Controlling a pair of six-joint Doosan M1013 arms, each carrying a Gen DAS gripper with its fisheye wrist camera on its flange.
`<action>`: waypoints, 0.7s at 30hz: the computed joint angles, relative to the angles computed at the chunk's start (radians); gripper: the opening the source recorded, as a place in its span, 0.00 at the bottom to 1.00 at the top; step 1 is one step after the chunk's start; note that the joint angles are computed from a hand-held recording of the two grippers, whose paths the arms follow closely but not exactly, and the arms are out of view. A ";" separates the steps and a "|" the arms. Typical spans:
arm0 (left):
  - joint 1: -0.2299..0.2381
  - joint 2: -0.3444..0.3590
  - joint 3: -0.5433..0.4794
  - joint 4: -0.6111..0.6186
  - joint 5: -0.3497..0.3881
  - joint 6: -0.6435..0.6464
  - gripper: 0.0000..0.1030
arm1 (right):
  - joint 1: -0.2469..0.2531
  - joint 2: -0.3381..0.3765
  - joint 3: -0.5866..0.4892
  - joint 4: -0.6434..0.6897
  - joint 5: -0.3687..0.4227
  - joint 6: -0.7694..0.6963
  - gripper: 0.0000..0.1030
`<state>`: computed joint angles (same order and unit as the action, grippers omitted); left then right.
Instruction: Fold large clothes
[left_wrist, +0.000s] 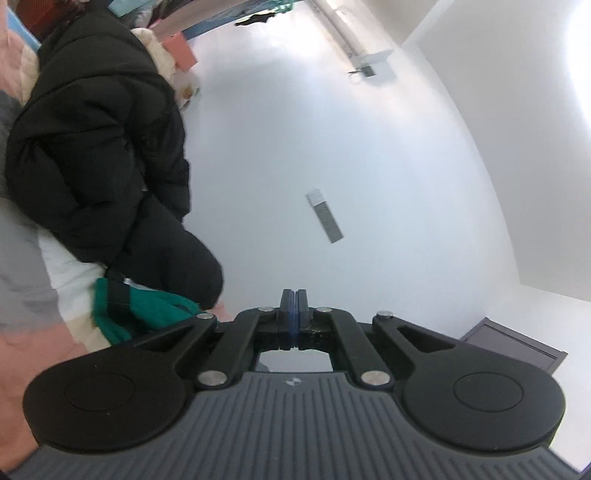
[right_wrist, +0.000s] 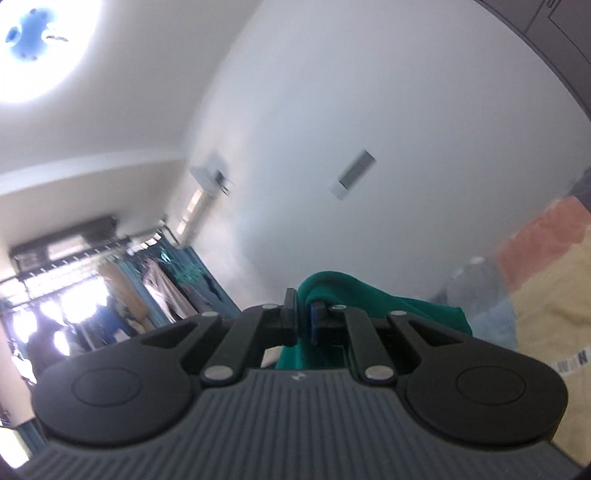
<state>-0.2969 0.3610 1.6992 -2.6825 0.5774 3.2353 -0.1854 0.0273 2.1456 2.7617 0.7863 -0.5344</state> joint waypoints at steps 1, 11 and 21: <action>0.002 0.007 -0.005 0.032 -0.011 -0.042 0.00 | -0.002 0.010 -0.017 -0.018 -0.053 0.017 0.09; -0.038 0.056 -0.046 0.514 -0.090 -0.433 0.00 | -0.029 0.151 -0.157 -0.428 -0.475 0.492 0.11; -0.114 0.007 0.009 0.825 0.025 -0.604 0.06 | -0.040 0.089 -0.085 -0.515 -0.417 0.578 0.29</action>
<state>-0.4105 0.3676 1.7083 -1.8575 0.6028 2.6315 -0.2256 0.1166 2.0608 2.2471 0.3690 0.0441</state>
